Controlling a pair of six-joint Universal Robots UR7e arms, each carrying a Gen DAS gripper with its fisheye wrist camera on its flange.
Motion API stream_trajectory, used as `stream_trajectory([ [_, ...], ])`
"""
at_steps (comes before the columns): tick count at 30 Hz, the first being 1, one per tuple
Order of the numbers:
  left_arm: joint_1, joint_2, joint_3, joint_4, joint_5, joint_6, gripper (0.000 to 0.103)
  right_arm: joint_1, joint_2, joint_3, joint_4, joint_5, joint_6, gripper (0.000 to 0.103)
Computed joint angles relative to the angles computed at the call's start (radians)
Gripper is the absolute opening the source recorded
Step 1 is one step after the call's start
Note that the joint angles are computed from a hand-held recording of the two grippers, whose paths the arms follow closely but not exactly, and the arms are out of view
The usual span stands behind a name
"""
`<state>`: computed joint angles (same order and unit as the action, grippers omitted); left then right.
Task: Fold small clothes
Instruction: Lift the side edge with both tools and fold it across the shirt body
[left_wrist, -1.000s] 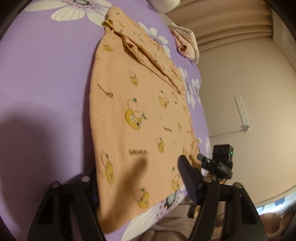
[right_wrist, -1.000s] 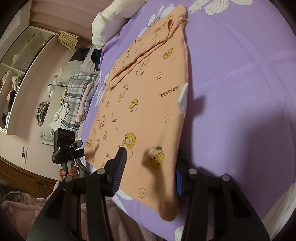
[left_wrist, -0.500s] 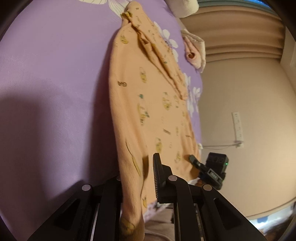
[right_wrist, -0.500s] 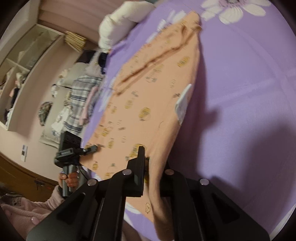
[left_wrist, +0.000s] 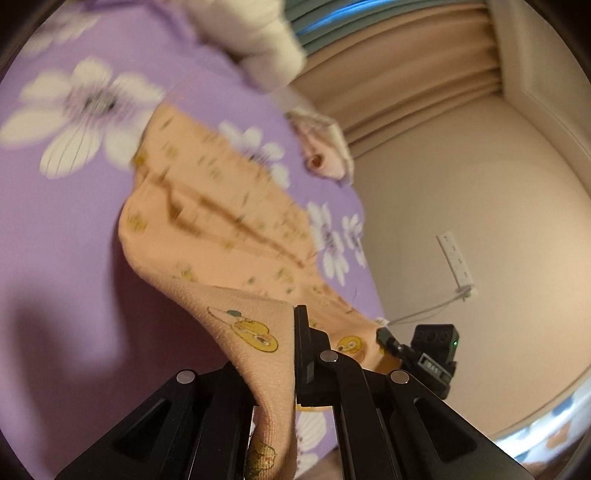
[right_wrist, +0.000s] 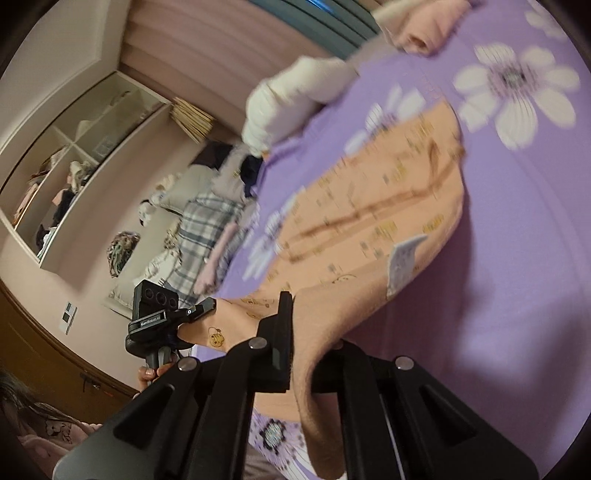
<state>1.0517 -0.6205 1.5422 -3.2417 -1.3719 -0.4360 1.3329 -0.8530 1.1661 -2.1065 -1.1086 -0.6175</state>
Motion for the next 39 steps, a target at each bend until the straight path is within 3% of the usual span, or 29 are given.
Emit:
stream_trajectory([
  [7, -0.029, -0.014, 0.005, -0.066, 0.016, 0.119, 0.0, 0.023, -0.026, 0.017, -0.057, 0.031, -0.043, 0.004],
  [16, -0.078, -0.051, 0.032, -0.051, 0.036, 0.229, 0.0, 0.04, -0.053, 0.035, -0.093, 0.025, -0.099, 0.003],
  [24, -0.103, -0.088, 0.087, -0.026, 0.056, 0.199, 0.0, 0.031, -0.097, 0.059, -0.067, 0.004, -0.135, 0.003],
  [34, -0.129, -0.122, 0.137, 0.032, 0.084, 0.153, 0.0, 0.037, -0.166, 0.115, -0.014, -0.029, -0.245, 0.003],
  [39, -0.098, -0.103, 0.107, 0.027, 0.07, 0.113, 0.0, 0.041, -0.121, 0.067, -0.015, -0.046, -0.2, 0.004],
])
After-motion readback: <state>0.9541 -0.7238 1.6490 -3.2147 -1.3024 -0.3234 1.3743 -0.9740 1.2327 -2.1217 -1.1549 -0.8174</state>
